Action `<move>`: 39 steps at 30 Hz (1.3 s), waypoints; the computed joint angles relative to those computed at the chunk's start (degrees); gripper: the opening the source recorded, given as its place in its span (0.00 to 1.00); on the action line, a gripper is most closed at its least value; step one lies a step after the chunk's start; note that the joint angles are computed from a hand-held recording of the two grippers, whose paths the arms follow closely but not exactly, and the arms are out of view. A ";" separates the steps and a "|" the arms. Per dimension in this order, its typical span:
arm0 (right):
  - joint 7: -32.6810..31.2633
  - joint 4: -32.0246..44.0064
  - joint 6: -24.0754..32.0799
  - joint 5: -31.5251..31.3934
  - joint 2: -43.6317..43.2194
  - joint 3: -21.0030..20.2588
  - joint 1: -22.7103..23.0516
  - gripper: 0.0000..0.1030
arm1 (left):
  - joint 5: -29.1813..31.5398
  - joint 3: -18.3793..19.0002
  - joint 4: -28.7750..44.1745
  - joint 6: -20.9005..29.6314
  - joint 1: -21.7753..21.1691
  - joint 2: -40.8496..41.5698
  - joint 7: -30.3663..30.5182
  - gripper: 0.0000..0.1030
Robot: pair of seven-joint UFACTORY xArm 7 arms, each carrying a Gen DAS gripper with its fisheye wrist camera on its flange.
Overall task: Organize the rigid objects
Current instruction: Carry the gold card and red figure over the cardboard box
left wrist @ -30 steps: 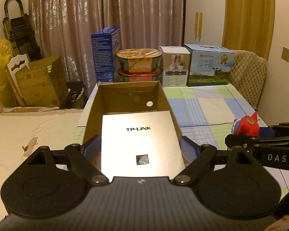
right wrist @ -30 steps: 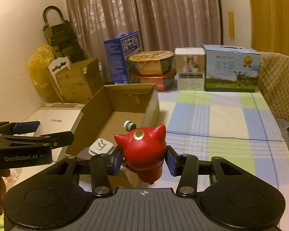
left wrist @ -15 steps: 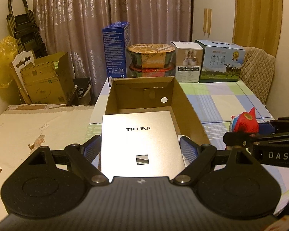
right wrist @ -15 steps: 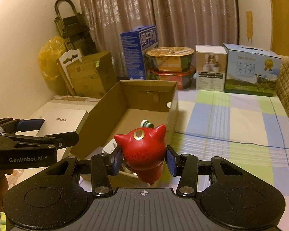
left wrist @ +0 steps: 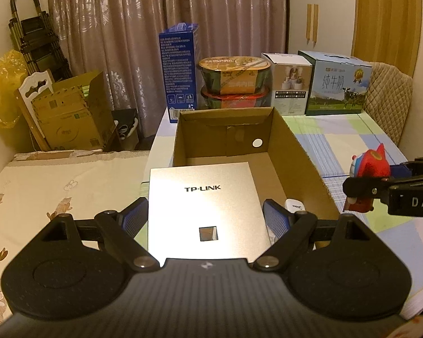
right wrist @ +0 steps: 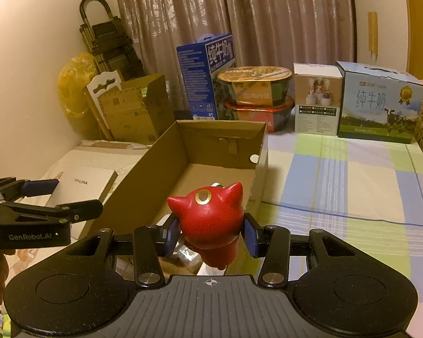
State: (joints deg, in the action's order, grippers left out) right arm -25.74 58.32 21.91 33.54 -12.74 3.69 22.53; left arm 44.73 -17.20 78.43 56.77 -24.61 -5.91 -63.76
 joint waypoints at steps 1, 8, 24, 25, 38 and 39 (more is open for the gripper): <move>-0.18 0.48 0.30 0.25 0.45 -0.12 0.10 0.42 | -0.31 0.23 0.01 -0.51 0.11 0.25 0.34 0.82; -0.82 5.22 2.16 1.44 5.56 1.02 -0.81 0.42 | -2.09 2.36 1.29 -3.43 1.04 2.85 4.35 0.82; 3.34 22.17 4.02 -3.50 23.22 6.44 -6.45 0.42 | -4.13 9.79 10.68 -9.52 1.17 15.56 13.13 0.82; 3.86 23.05 4.10 -4.09 24.16 6.69 -6.71 0.42 | -4.54 10.27 11.35 -9.85 1.08 16.48 13.78 0.82; 5.09 26.37 2.42 -6.59 29.44 9.53 -9.20 0.42 | -5.56 13.97 15.08 -11.35 -0.97 21.44 17.62 0.82; 4.95 26.18 2.27 -6.57 29.33 9.66 -9.28 0.42 | -6.03 13.99 15.21 -11.50 -0.89 21.49 18.10 0.82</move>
State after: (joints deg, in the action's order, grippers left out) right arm -20.79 84.50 24.19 26.97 16.59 13.35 13.25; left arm 38.70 -3.21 93.63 45.27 -25.50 15.58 -45.66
